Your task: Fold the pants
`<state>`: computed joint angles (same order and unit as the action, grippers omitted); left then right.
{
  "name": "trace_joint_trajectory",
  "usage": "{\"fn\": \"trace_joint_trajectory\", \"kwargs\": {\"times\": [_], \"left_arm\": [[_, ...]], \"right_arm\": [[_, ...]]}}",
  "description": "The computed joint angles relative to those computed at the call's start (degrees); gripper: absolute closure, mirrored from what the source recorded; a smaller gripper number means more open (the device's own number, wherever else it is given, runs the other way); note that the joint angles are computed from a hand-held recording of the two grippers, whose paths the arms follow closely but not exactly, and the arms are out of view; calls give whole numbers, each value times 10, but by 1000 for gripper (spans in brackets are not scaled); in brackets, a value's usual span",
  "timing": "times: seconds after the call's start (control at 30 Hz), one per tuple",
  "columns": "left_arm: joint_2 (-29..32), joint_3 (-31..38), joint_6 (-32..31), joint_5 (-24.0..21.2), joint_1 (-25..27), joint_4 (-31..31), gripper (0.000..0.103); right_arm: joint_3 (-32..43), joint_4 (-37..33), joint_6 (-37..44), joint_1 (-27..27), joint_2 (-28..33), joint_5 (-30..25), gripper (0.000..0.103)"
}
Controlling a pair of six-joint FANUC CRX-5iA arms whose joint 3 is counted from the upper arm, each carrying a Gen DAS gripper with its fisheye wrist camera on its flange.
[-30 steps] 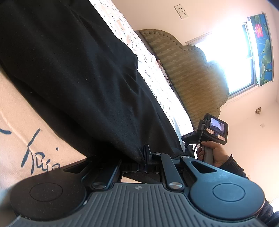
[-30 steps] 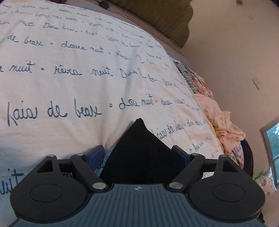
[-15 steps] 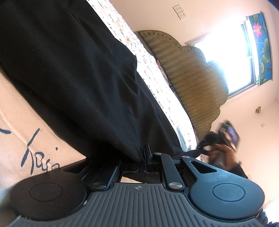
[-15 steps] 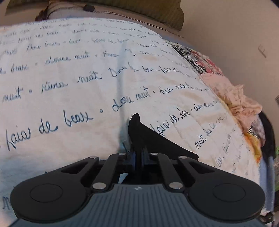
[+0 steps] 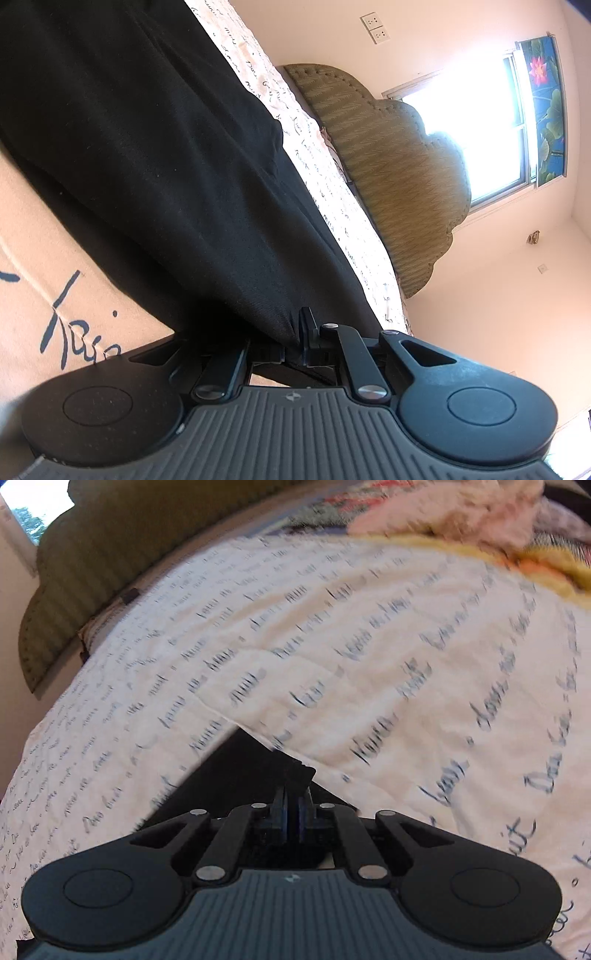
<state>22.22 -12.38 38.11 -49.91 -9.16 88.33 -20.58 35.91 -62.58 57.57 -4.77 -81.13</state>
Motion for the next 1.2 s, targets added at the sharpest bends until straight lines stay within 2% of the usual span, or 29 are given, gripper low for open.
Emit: {"fn": "trace_joint_trajectory", "kwargs": {"times": [0.07, 0.2, 0.33, 0.37, 0.4, 0.43, 0.47, 0.5, 0.53, 0.67, 0.73, 0.8, 0.83, 0.87, 0.9, 0.93, 1.03, 1.1, 1.2], "left_arm": [[0, 1, 0, 0, 1, -2, 83], [-1, 2, 0, 0, 1, -3, 83], [-1, 4, 1, 1, 2, -8, 82], [-1, 4, 0, 1, 1, -8, 82], [-1, 4, 0, 1, 1, -7, 82], [-1, 4, 1, 1, 1, -7, 83], [-1, 4, 0, 1, 1, -7, 83], [0, 5, 0, 1, 2, -9, 83], [-1, 5, 1, 1, 2, -11, 83], [0, 8, 3, 2, 1, -13, 83], [0, 8, 3, 2, 2, -13, 83], [0, 9, 4, 2, 2, -14, 83], [0, 9, 4, 2, 2, -14, 83], [0, 9, 4, 2, 2, -15, 83], [1, 10, 4, 3, 2, -16, 83], [0, 10, 4, 4, 2, -17, 83], [-2, 10, 3, 11, 1, -20, 83], [-5, 7, 1, 16, -1, -19, 83], [-7, 3, -4, 18, -3, -13, 83]], "right_arm": [[-39, 36, -45, 16, -14, 21, 98], [-68, 68, -70, 15, -35, 43, 98], [-74, 152, -57, 24, -47, 5, 98], [-74, 161, -44, 28, -46, -8, 98], [-75, 140, -32, 23, -51, 0, 98], [-94, 115, -41, 13, -68, 38, 98], [-122, 98, -65, 7, -87, 82, 98], [-152, 111, -104, 11, -100, 106, 98], [-180, 147, -155, 25, -105, 106, 98], [-239, 219, -262, 48, -140, 120, 94], [-269, 259, -326, 71, -160, 95, 90], [-278, 264, -346, 110, -171, 24, 78], [-273, 252, -331, 119, -175, 0, 56], [-271, 245, -304, 123, -183, -15, 28], [-276, 256, -274, 116, -193, -13, 20], [-289, 280, -232, 98, -209, 13, 14], [-289, 294, -85, 6, -239, 133, 14], [-289, 307, -2, -65, -240, 233, 15], [-267, 262, 127, -144, -210, 341, 16]]}}
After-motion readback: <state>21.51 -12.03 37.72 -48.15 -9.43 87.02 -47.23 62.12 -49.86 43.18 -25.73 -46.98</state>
